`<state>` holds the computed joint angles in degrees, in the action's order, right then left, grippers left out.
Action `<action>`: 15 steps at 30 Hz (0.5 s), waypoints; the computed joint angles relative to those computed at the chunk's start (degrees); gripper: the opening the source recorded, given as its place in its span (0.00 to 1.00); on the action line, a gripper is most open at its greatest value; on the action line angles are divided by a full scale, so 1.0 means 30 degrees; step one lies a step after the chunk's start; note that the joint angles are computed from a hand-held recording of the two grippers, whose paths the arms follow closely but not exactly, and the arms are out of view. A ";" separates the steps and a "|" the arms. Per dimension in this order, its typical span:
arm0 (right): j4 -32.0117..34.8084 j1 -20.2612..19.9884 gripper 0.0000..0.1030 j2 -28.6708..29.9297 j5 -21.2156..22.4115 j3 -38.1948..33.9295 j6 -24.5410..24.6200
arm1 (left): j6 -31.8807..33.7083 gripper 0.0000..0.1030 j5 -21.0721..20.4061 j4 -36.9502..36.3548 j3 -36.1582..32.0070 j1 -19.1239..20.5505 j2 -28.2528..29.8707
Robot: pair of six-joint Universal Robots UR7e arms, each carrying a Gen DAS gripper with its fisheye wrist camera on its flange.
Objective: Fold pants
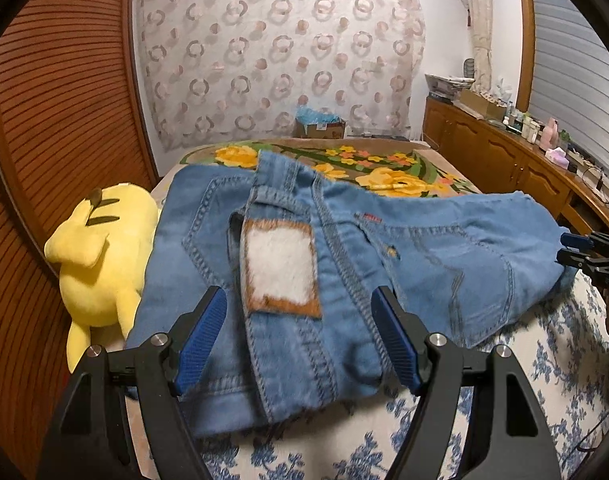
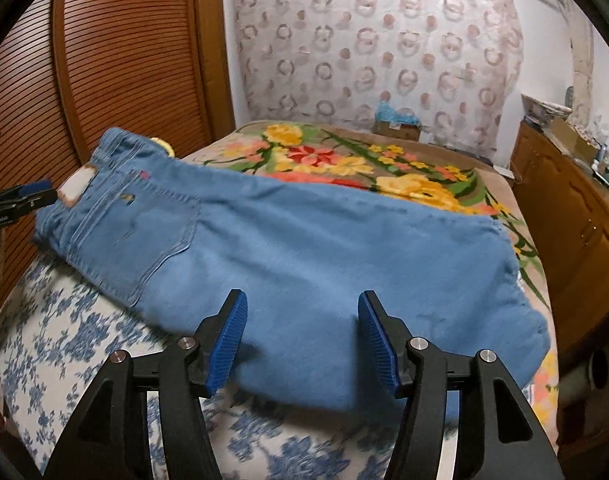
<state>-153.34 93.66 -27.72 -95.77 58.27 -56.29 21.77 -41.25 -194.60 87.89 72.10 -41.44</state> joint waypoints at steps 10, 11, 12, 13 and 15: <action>0.0149 0.0121 0.67 -0.0516 -0.0768 0.0984 -0.1009 | -0.1448 0.73 0.0183 0.0417 0.1133 0.0423 -0.0395; 0.0275 0.0091 0.67 -0.0494 -0.0878 0.0933 -0.1088 | -0.1516 0.73 0.0156 0.0437 0.1149 0.0451 -0.0387; 0.0317 0.0145 0.67 -0.0448 -0.1008 0.0897 -0.1129 | -0.1603 0.73 0.0114 0.0446 0.1162 0.0475 -0.0383; 0.0284 0.0166 0.67 -0.0419 -0.1119 0.0898 -0.1265 | -0.1611 0.73 0.0075 0.0434 0.1158 0.0487 -0.0376; 0.0128 0.0271 0.68 -0.0288 -0.1402 0.0847 -0.1673 | -0.1547 0.73 0.0058 0.0398 0.1121 0.0506 -0.0339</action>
<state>-152.96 94.48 -28.58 -99.98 60.81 -61.31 17.13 -41.07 -193.41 91.26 73.62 -42.45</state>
